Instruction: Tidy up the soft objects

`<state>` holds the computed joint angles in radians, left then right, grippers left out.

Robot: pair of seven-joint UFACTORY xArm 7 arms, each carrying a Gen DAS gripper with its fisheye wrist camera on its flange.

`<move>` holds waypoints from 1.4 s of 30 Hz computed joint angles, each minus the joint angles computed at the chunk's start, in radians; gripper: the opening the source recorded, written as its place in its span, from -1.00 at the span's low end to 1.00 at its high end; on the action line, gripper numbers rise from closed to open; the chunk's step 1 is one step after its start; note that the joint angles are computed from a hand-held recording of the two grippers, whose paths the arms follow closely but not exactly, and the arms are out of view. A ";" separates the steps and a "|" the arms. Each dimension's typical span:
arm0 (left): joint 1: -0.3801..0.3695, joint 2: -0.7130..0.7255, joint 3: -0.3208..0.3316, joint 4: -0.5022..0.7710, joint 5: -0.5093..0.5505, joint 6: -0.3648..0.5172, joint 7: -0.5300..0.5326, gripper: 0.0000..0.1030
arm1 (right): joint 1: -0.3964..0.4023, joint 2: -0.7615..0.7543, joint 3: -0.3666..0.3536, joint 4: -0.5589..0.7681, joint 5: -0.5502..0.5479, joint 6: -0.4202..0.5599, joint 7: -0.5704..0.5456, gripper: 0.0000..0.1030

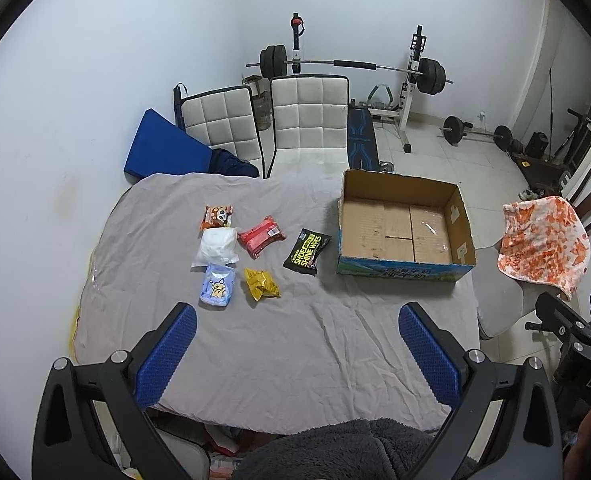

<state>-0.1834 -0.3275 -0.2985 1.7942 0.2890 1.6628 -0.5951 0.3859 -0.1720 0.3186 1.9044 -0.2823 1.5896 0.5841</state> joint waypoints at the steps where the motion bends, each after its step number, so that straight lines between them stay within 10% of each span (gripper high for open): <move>1: 0.000 0.000 -0.002 0.001 0.002 0.001 -0.002 1.00 | 0.000 -0.002 0.000 -0.002 -0.002 -0.002 0.000 1.00; 42: 0.024 -0.021 -0.018 -0.005 0.026 -0.021 -0.012 1.00 | -0.034 -0.040 0.020 -0.040 -0.009 -0.068 0.000 1.00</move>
<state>-0.1594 -0.3482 -0.3164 1.7891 0.3145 1.6416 -0.6074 0.3522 -0.2124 0.3385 1.8643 -0.2916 1.5211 0.5846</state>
